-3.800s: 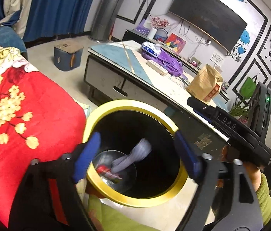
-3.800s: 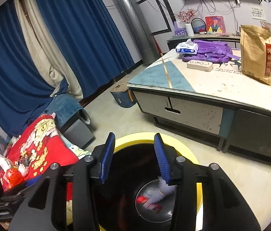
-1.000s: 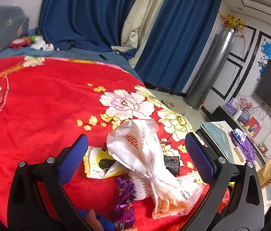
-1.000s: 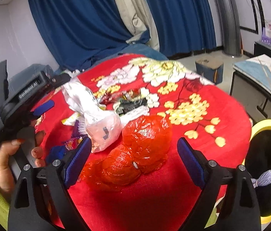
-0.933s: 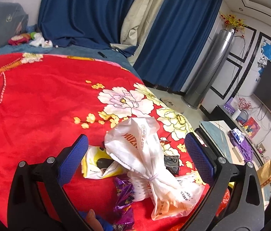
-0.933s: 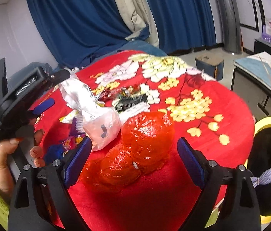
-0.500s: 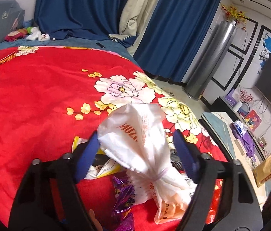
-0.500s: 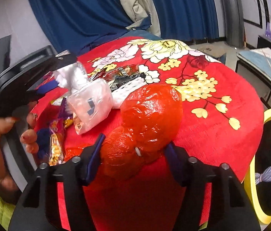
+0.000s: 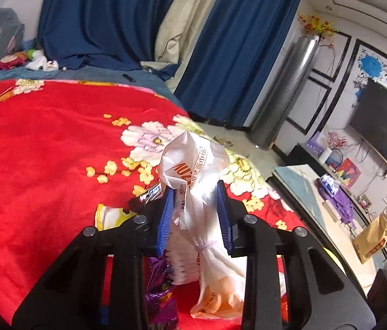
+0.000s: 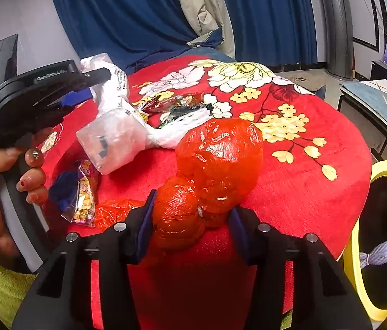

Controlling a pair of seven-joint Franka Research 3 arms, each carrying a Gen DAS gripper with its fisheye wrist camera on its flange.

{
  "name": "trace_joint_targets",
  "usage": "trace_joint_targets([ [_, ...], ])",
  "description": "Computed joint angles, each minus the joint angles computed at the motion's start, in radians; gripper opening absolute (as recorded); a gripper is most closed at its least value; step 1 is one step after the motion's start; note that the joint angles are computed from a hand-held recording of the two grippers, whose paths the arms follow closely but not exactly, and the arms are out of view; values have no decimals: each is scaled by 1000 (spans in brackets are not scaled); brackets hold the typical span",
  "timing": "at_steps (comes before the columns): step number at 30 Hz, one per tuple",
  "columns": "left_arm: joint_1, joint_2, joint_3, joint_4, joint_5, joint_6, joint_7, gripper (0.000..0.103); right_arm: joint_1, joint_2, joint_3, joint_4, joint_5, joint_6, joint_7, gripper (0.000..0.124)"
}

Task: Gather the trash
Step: 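Grasp the white plastic bag with the left tool while the right tool grasps the red plastic bags, then carry the white bag and red bags over the bin with both tools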

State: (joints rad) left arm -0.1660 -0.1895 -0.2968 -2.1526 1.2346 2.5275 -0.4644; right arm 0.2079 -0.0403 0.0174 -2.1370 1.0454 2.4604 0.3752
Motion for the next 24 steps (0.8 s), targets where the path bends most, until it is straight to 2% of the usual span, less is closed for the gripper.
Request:
trace_joint_targets([
  [9,3,-34,-22,12,67,-13,-32,22,0,-37,-13,-14,94,13,-89,46],
  [24,-48,5,-40,89,158,-50,-2,22,-34,-50,-47,23,179,47,-111,46],
])
